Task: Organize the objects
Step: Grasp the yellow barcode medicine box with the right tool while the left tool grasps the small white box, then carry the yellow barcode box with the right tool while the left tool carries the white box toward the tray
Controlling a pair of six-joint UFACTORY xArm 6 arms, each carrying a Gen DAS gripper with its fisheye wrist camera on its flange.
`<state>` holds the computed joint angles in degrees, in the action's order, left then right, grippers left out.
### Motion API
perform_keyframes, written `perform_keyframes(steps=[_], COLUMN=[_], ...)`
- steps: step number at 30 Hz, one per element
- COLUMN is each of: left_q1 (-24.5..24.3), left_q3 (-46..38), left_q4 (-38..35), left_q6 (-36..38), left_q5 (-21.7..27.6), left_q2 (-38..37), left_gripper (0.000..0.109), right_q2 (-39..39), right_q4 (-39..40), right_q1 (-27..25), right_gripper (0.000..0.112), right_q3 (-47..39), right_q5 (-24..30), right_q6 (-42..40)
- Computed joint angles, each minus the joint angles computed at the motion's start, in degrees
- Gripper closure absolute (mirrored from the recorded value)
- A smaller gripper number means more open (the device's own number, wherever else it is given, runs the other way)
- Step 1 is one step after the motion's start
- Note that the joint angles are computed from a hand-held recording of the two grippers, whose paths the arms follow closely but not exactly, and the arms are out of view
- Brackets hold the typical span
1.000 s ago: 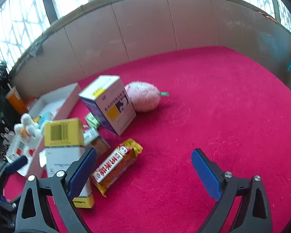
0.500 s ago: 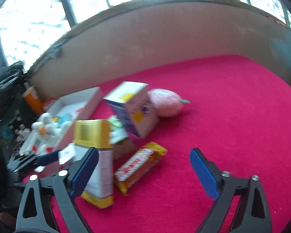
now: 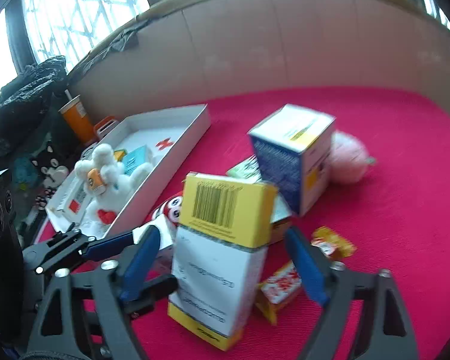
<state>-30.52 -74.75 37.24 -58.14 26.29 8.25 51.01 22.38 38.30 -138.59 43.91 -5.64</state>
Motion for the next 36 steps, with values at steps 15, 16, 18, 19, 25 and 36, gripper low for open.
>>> perform_keyframes(steps=[15,16,18,19,25,36], left_q1=[0.44,0.43,0.2,0.03,-0.21,-2.56], left_q3=[-3.55,-4.16,-4.81,-4.95,-4.42,-3.84], left_q4=[-1.63,-2.13,-2.35,-1.84,3.06,14.21], left_q6=[1.25,1.72,2.07,1.85,-2.57,-11.76], left_q5=[0.57,0.69,1.19,1.54,3.31,5.85], left_q2=[2.94,3.48,4.08,4.26,3.68,2.08], left_gripper=[0.052,0.052,0.052,0.052,0.071,0.071], right_q2=[-16.34,-16.44,-16.99,-17.35,-18.31,-20.89], right_q4=[5.0,4.57,4.03,3.6,-1.09,-8.34], right_q1=[-1.59,-1.73,-1.78,-1.63,-0.37,0.13], right_gripper=[0.053,0.053,0.053,0.053,0.053,0.053], right_q3=[27.92,28.16,29.09,29.73,31.67,36.54], right_q5=[-17.02,-17.0,-17.36,-17.89,-20.53,-25.34], right_q6=[0.11,0.64,0.95,0.96,1.52,6.17])
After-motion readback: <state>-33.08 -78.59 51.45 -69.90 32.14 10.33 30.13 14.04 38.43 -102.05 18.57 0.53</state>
